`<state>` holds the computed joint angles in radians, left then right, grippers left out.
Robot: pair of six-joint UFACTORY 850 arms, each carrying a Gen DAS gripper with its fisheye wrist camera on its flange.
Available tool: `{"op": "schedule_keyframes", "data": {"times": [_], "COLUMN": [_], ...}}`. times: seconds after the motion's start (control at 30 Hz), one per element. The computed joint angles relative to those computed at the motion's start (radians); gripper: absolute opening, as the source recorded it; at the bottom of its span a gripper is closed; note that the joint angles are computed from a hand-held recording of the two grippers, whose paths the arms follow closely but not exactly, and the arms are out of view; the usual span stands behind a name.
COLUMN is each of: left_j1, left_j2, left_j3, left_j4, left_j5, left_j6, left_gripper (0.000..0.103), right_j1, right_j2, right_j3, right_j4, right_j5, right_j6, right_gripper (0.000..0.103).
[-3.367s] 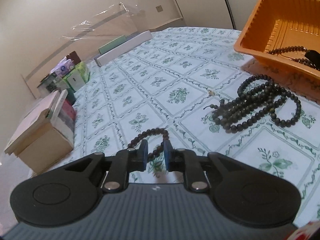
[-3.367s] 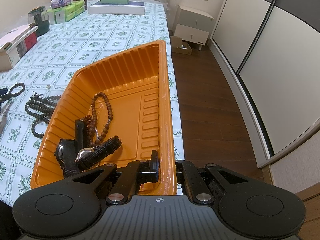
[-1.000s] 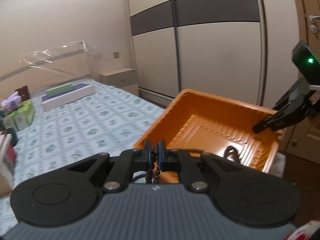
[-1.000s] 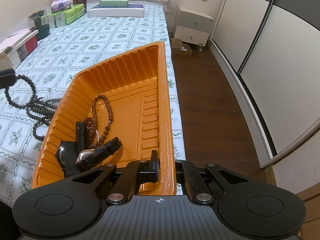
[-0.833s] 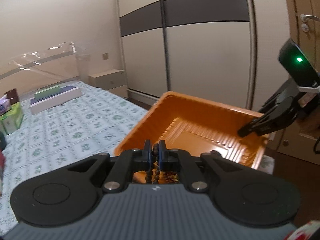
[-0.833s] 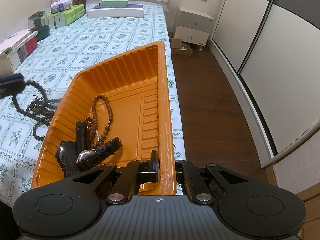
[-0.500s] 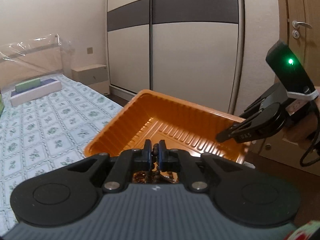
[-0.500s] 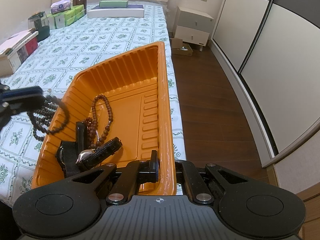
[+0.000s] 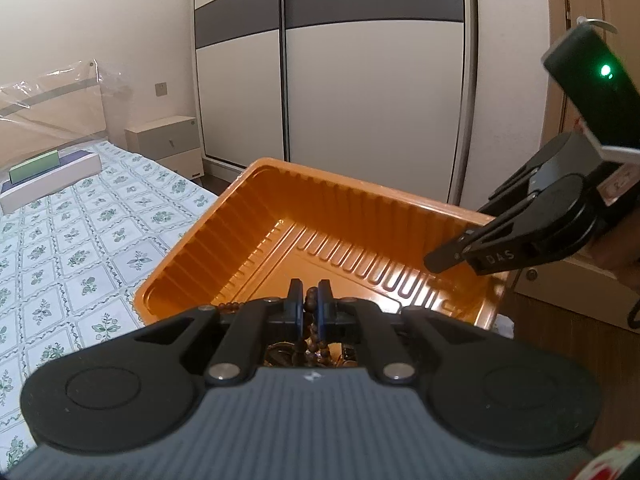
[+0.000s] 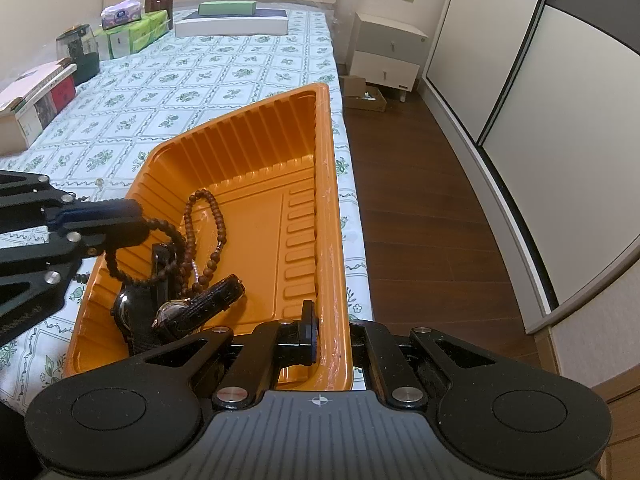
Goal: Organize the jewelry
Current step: 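Move the left tool to the long dark bead necklace and grasp it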
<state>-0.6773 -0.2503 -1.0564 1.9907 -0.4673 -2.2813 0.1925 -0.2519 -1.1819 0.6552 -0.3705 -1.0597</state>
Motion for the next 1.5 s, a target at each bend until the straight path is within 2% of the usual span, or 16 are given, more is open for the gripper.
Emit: {"op": "schedule_keyframes", "data": {"times": [0.07,0.13,0.23,0.37,0.73,0.93,1.03,1.13,1.37,1.5], "left_j1": [0.002,0.002,-0.002,-0.009,-0.029,-0.040,-0.035,-0.028,0.025,0.056], "left_j2": [-0.006,-0.010,-0.003,0.025,0.156,0.208,0.219,0.215,0.138,0.091], "left_j3": [-0.003,-0.005,0.007,0.044,0.211,0.300,0.326,0.330,0.265,0.226], "left_j4": [0.006,0.003,-0.001,-0.026,-0.273,-0.405,-0.444,-0.422,-0.316,-0.312], "left_j5": [0.003,0.007,-0.007,-0.043,-0.184,-0.229,-0.216,-0.199,-0.131,-0.090], "left_j6": [-0.005,0.001,-0.001,0.004,0.109,0.130,0.124,0.089,0.022,0.041], "left_gripper": [0.007,0.016,0.019,0.029,0.036,0.040,0.040,0.040,0.039,0.032], "right_j1": [0.000,0.000,0.000,0.001,0.001,-0.001,-0.001,-0.001,0.000,0.000], "right_j2": [-0.001,-0.001,-0.001,0.000,0.000,0.000,0.000,0.001,0.000,-0.003], "right_j3": [-0.001,-0.001,0.000,0.001,0.002,0.002,0.001,0.003,0.002,0.000], "right_j4": [0.001,0.001,0.001,0.003,0.007,0.008,0.006,0.003,-0.005,-0.012], "right_j5": [-0.001,-0.001,0.000,0.001,0.002,0.002,0.002,0.004,0.006,0.005], "right_j6": [-0.001,-0.002,-0.001,-0.003,-0.007,-0.009,-0.008,-0.007,-0.001,0.005], "right_gripper": [0.004,0.004,0.004,0.004,0.004,0.004,0.004,0.004,0.004,0.004]}}
